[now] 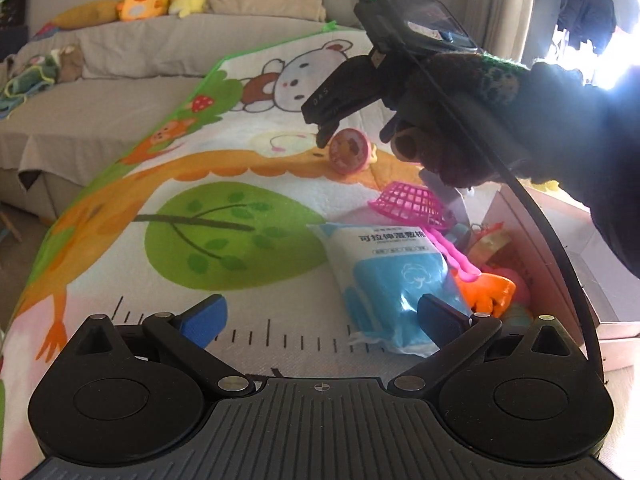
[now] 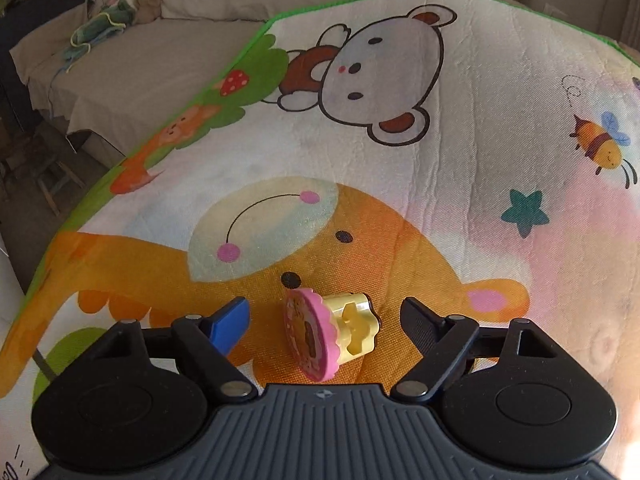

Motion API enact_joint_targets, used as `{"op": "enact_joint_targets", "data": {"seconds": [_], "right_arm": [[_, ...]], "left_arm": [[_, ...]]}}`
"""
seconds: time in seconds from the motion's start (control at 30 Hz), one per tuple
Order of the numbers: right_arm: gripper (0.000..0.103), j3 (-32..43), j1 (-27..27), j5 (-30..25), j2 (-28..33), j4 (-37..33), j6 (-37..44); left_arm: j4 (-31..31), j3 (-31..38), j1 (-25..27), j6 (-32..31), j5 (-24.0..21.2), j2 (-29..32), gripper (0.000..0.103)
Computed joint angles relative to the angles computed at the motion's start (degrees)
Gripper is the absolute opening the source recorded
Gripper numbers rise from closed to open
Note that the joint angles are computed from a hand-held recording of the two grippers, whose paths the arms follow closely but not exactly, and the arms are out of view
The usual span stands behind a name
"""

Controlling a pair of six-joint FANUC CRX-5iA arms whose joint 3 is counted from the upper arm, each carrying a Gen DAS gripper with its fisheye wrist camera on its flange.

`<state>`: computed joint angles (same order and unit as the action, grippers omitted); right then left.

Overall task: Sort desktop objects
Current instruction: 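Grasp the pink-and-yellow round toy with the right tool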

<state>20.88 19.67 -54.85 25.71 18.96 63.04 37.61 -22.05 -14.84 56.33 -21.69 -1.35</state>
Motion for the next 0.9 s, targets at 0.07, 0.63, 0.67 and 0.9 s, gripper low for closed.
{"op": "enact_joint_targets", "data": {"seconds": [0.07, 0.63, 0.67, 0.9], "right_arm": [[0.070, 0.95, 0.17, -1.19, 1.34, 0.79, -0.03], [0.042, -23.62, 8.17, -5.21, -34.85, -11.88, 1.38], [0.042, -25.05, 8.97, -6.73, -36.92, -12.97, 1.22], [0.042, -29.43, 10.43, -11.95, -40.06, -17.25, -0.88]], "left_arm": [[-0.28, 0.02, 0.13, 0.43, -0.14, -0.05, 0.103], [30.83, -13.49, -4.84, -43.49, -5.72, -8.66, 0.103], [30.79, -14.04, -5.15, -44.46, -6.33, -9.09, 0.103], [21.49, -13.69, -6.59, -38.32, -3.75, -8.43, 0.103]]}}
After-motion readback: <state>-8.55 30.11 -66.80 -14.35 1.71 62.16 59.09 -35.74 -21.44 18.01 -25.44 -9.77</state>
